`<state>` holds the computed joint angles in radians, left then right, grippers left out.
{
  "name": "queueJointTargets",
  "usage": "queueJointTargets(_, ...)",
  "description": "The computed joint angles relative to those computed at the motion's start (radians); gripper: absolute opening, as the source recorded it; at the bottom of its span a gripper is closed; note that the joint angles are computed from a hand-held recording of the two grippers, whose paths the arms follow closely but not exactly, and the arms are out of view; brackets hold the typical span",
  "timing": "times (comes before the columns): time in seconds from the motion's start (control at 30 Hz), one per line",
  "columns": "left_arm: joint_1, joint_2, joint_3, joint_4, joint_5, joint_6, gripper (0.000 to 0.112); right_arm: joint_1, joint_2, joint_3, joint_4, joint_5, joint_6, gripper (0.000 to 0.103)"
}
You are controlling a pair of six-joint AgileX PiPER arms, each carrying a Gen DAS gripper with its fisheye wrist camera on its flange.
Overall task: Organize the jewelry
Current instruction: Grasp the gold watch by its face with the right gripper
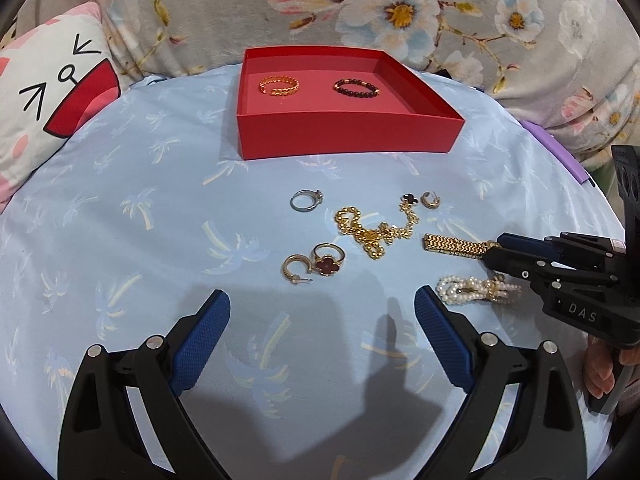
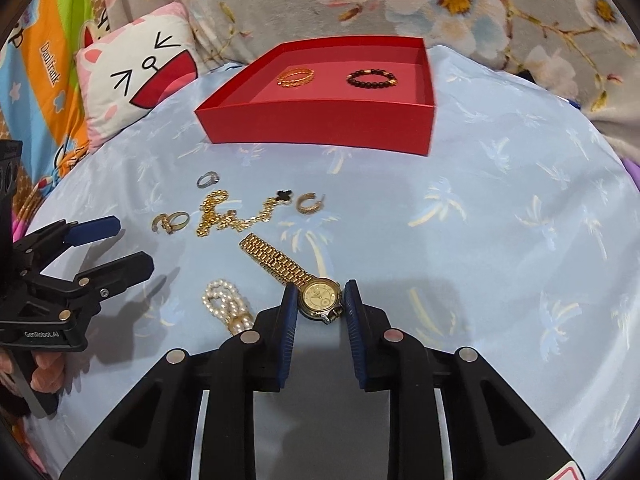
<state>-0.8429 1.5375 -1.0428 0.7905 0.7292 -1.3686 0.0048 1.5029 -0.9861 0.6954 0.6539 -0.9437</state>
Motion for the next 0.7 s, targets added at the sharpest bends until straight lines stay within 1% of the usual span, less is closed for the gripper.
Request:
queueJointTargets(0.07,-0.013,0.001,-0.003,0.005,-0.001,0.005,0.091,-0.026,-0.020,0.020,-0.008,-0.008,0.008,0.023)
queueJointTargets(0.13,-0.035,0.014,-0.018,-0.006,0.003,0.008,0.091,-0.041,-0.042,0.040,-0.050,-0.030,0.048,0.022)
queueJointTargets(0.27,-0.097,0.081,-0.102,-0.002,0.070,0.006,0.091,-0.085,-0.080,0.073,-0.087,-0.040,0.084,0.023)
queueJointTargets(0.33,-0.110,0.120,-0.156,-0.014,0.090,0.002,0.091,-0.114,-0.101,0.094,-0.078,-0.037,0.068,0.023)
queueJointTargets(0.5,-0.096,0.242,-0.326,-0.140,0.103,0.092,0.091,-0.178,-0.118,0.116,-0.018,0.000,-0.012,0.023)
queueJointTargets(0.63,-0.104,0.332,-0.447,-0.165,0.168,0.106,0.091,-0.193,-0.113,0.116,0.002,0.009,-0.039,0.023)
queueJointTargets(0.7,-0.111,0.351,-0.470,-0.163,0.192,0.104,0.089,-0.192,-0.114,0.118,0.000,0.007,-0.041,0.023)
